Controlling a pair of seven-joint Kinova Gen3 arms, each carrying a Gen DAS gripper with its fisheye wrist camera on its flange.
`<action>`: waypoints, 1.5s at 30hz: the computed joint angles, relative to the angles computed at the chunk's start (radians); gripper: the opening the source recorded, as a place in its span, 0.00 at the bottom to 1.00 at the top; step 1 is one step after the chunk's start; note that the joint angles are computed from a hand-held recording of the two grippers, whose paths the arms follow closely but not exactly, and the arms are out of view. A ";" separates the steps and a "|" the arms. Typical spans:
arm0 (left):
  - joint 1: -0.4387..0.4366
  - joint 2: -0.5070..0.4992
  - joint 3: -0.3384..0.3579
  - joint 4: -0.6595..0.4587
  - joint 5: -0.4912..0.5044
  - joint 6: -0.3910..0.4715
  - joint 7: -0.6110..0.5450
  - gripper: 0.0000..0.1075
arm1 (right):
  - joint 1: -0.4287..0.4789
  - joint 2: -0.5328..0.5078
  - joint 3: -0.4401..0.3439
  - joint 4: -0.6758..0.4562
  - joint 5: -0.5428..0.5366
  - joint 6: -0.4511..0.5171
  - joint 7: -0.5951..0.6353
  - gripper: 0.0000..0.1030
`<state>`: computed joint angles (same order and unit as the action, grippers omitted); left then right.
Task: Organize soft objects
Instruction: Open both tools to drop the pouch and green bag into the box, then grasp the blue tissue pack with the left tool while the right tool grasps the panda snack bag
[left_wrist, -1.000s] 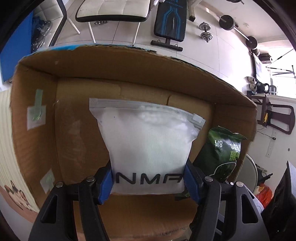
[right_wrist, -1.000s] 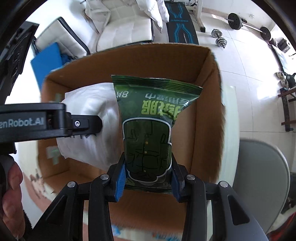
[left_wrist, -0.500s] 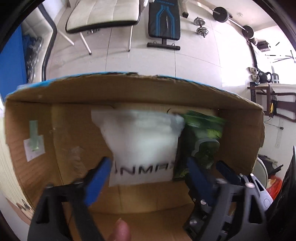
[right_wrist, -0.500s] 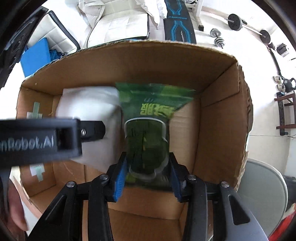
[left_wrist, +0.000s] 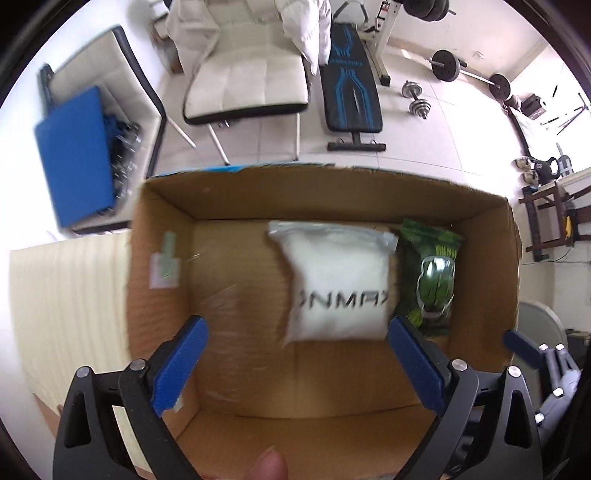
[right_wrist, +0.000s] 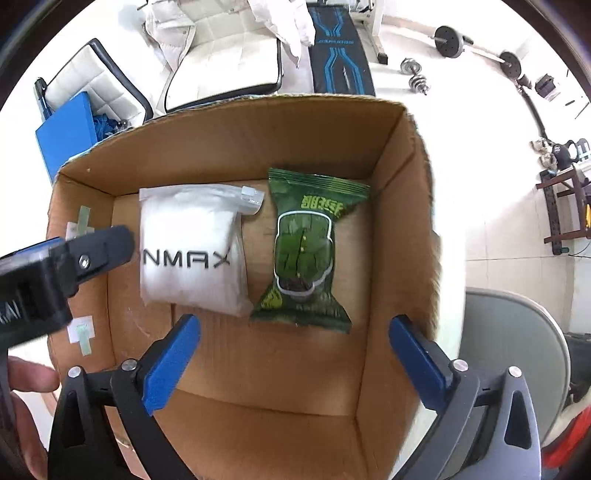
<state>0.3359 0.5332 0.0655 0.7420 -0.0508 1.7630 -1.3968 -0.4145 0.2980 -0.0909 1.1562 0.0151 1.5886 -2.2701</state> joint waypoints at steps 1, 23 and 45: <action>0.006 -0.038 -0.003 0.046 -0.010 -0.029 -0.002 0.93 | -0.009 -0.012 0.000 0.007 0.013 -0.001 -0.011 1.00; -0.032 -0.451 0.054 0.300 -0.002 -0.067 0.028 0.93 | -0.179 -0.245 -0.129 -0.044 0.235 0.159 -0.271 1.00; 0.033 -0.464 -0.111 0.936 0.222 -0.155 0.191 0.79 | -0.075 -0.423 -0.158 0.429 -0.071 -0.109 -0.059 0.84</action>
<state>0.3688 0.0693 -0.0456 1.6777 0.1714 1.6076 -1.2056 -0.4898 -0.1254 -0.2489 1.5852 -0.0560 1.4792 -2.3292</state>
